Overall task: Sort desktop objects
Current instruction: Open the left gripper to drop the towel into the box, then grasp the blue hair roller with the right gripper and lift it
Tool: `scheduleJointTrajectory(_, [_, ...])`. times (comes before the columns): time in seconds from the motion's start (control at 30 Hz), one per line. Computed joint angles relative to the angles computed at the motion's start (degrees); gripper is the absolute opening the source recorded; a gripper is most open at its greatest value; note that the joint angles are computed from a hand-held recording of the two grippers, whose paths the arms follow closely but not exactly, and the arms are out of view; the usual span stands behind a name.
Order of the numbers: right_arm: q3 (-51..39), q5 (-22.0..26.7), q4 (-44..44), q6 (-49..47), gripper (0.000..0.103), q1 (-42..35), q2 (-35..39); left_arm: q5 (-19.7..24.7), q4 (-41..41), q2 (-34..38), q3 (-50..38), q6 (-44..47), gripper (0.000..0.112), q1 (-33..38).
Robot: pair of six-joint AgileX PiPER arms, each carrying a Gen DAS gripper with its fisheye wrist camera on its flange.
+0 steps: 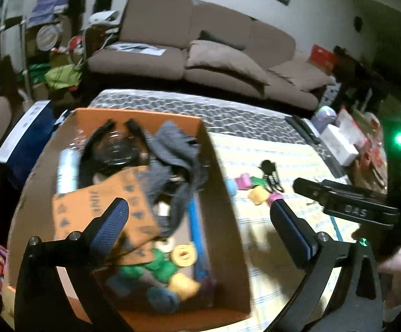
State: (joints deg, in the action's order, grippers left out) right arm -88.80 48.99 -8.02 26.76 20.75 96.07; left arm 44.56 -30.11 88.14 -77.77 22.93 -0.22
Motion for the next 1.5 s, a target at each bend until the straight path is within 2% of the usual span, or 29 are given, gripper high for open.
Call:
scheduleJointTrajectory(0.1, [3.51,-2.11,2.11,-2.07,0.086,-2.83,-1.61,-0.54,0.27,0.05,0.20,-2.11,0.102,-2.35])
scheduleJointTrajectory(0.27, [6.77,-6.48,11.58,-9.35,0.086,-5.84,-1.76,-0.59,-0.37,0.45,-0.01,-4.48,0.102,-2.19])
scheduleJointTrajectory(0.47, [6.80,-11.32,14.46,-14.17,0.080,-4.33,2.29,-0.31,-0.48,1.20,-0.53,-5.29,0.102,-0.81])
scheduleJointTrajectory(0.57, [6.24,-13.76,13.33,-14.70,0.071,-2.93,4.69,0.05,-0.89,1.58,-0.89,-4.86,0.102,-0.23])
scheduleJointTrajectory(0.63, [5.82,-15.23,13.08,-16.11,0.060,-2.22,6.22,0.46,-1.27,1.84,-1.09,-4.37,0.102,0.14])
scheduleJointTrajectory(1.0, [3.64,-16.92,11.65,-25.53,0.059,0.42,12.48,2.29,-3.81,3.09,-1.87,-2.15,0.102,2.47])
scheduleJointTrajectory(1.1, [3.16,-16.67,15.23,-29.21,0.059,-0.07,13.71,2.73,-4.01,3.57,-2.25,-1.79,0.102,2.94])
scheduleJointTrajectory(1.3, [3.34,-17.70,15.27,-29.40,0.058,0.30,14.81,3.24,-3.98,4.10,-2.66,-1.61,0.102,3.23])
scheduleJointTrajectory(1.47, [4.14,-18.76,17.49,-32.20,0.045,0.01,14.47,3.15,-4.33,4.02,-2.51,-1.18,0.102,3.11])
scheduleJointTrajectory(1.5, [4.35,-19.07,18.16,-32.91,0.034,0.00,14.33,3.12,-4.38,3.99,-2.44,-1.12,0.102,3.06])
